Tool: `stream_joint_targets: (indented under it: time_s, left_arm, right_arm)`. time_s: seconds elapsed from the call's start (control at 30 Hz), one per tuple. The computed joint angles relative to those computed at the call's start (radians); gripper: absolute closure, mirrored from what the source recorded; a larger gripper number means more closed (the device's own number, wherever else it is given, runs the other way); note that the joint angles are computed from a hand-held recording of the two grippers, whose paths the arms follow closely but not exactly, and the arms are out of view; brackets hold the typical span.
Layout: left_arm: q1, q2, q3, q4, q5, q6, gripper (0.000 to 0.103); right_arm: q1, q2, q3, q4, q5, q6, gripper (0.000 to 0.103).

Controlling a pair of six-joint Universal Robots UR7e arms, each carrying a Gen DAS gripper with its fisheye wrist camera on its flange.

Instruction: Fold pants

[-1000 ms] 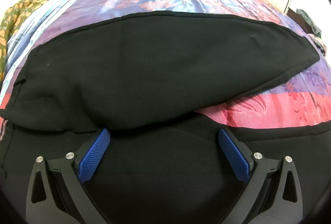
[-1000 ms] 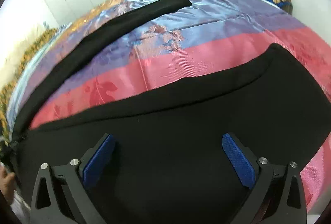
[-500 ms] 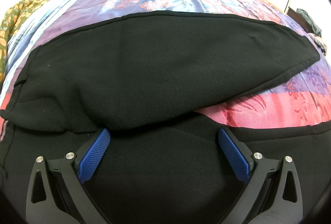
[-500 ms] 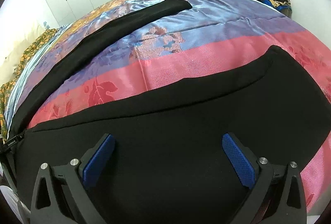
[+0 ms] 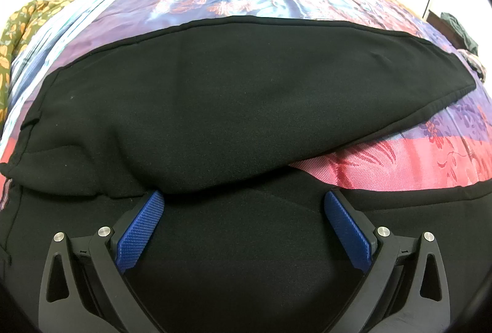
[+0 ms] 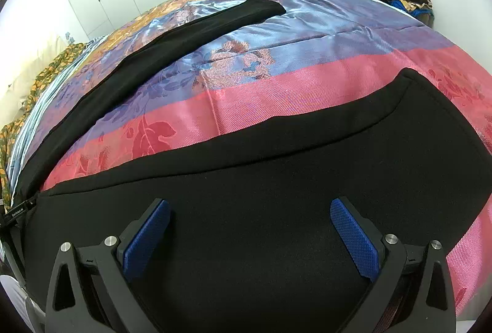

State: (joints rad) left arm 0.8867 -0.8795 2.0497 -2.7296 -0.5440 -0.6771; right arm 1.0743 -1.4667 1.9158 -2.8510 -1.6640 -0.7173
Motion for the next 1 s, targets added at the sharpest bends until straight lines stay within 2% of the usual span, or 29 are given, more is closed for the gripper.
stream_joint_targets:
  time_s: [1.0]
  left_arm:
    - [0.001,0.000,0.000,-0.002,0.000,0.002,0.001]
  right_arm:
    - [0.012,0.016,0.002,-0.033,-0.035,-0.028,0.000]
